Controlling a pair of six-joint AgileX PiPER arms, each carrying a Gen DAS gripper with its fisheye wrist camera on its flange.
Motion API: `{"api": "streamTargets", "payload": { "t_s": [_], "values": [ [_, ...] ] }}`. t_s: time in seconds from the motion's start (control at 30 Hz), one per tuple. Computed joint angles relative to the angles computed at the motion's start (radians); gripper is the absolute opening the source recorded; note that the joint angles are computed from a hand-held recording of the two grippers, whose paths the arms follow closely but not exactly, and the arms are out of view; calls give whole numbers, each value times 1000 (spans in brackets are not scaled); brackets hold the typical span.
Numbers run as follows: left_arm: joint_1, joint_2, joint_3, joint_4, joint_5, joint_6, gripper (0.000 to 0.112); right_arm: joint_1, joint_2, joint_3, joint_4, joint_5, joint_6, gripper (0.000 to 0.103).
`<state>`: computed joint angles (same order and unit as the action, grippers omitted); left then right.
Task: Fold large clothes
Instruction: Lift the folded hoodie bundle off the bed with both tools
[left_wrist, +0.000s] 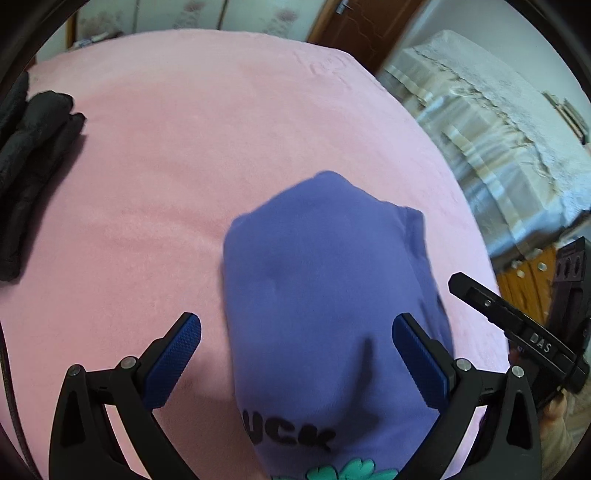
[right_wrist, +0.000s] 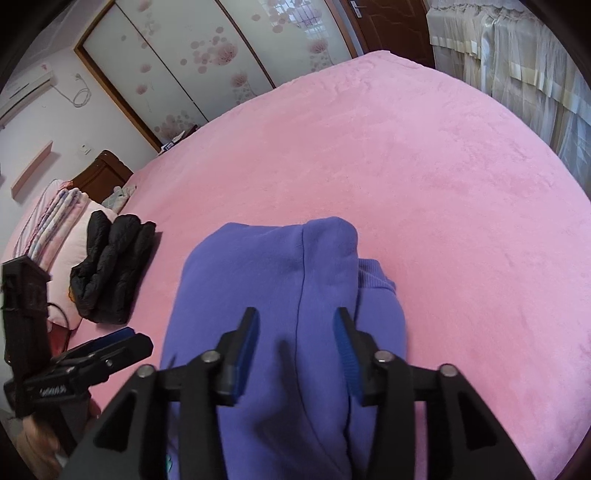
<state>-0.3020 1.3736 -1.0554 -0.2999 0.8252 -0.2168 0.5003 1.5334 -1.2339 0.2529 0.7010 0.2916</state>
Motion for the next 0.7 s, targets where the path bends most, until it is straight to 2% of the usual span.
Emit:
{"api": "streamTargets", "payload": {
  "t_s": [0.1,0.13,0.27,0.4,0.5,0.7],
  "values": [
    [30,-13,1,-51,31,38,103,8,-43,6,-49,27,20,88],
    [44,-26,8,-79,37,57,103,15,-59,8,-77,35,34,90],
    [42,-47,-4,-59,79,9,103,29,-111,3,-138,75,39,94],
    [18,-103,25,-34,51,-21,103,7,-143,17,-58,113,-46,96],
    [-30,-114,54,20,16,-38,103,-16,-105,-2,13,192,-129,96],
    [12,-31,122,-138,-24,72,103,-57,-25,48,135,207,-222,96]
  ]
}}
